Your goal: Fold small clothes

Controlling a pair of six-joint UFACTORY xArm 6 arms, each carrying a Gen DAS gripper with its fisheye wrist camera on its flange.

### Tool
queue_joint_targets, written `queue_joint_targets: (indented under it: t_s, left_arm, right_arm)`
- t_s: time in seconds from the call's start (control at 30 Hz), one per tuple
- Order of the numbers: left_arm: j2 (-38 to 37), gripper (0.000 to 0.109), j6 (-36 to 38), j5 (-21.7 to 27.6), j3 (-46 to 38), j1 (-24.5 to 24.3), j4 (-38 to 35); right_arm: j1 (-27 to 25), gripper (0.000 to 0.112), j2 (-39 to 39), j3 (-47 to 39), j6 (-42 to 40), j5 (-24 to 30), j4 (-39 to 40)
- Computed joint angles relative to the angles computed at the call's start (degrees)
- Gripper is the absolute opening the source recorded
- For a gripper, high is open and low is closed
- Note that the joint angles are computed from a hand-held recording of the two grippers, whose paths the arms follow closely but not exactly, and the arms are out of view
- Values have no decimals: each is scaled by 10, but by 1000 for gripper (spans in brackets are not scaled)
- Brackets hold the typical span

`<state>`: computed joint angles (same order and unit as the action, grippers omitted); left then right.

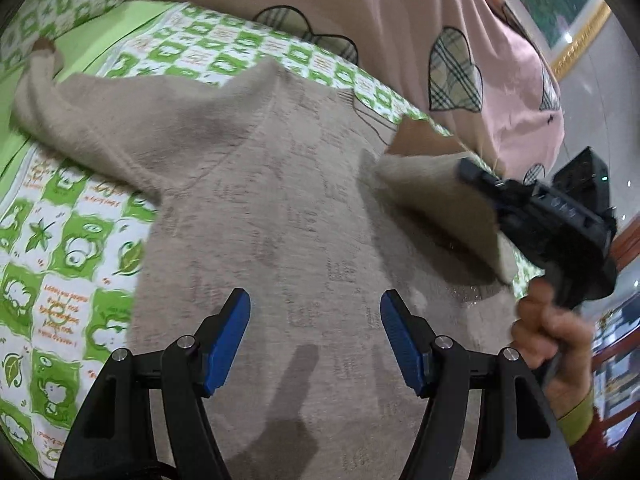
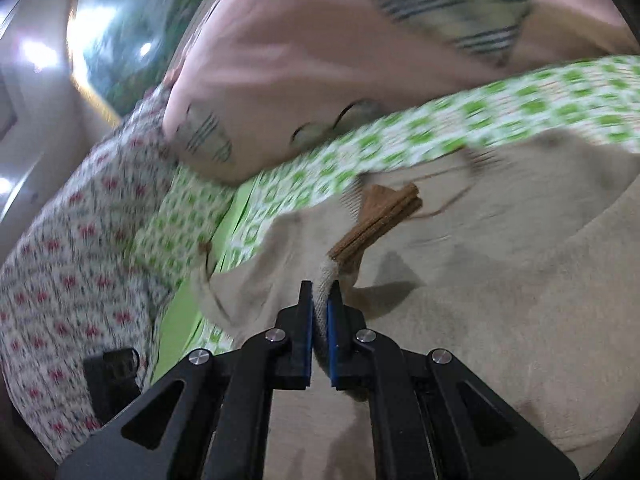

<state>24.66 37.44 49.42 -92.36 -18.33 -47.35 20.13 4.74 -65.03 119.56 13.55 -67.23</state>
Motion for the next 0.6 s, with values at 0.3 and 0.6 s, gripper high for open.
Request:
queue_joint_targets:
  t_s: [0.3,0.6]
  left_arm:
    - [65,72,-33,59,-87,-1,3]
    - [196,73,-115,114,-272,-34,12]
  right_arm:
    - [-8,56,63,-21,17,-89,18]
    - [44,56,-139,155,216,60,-100]
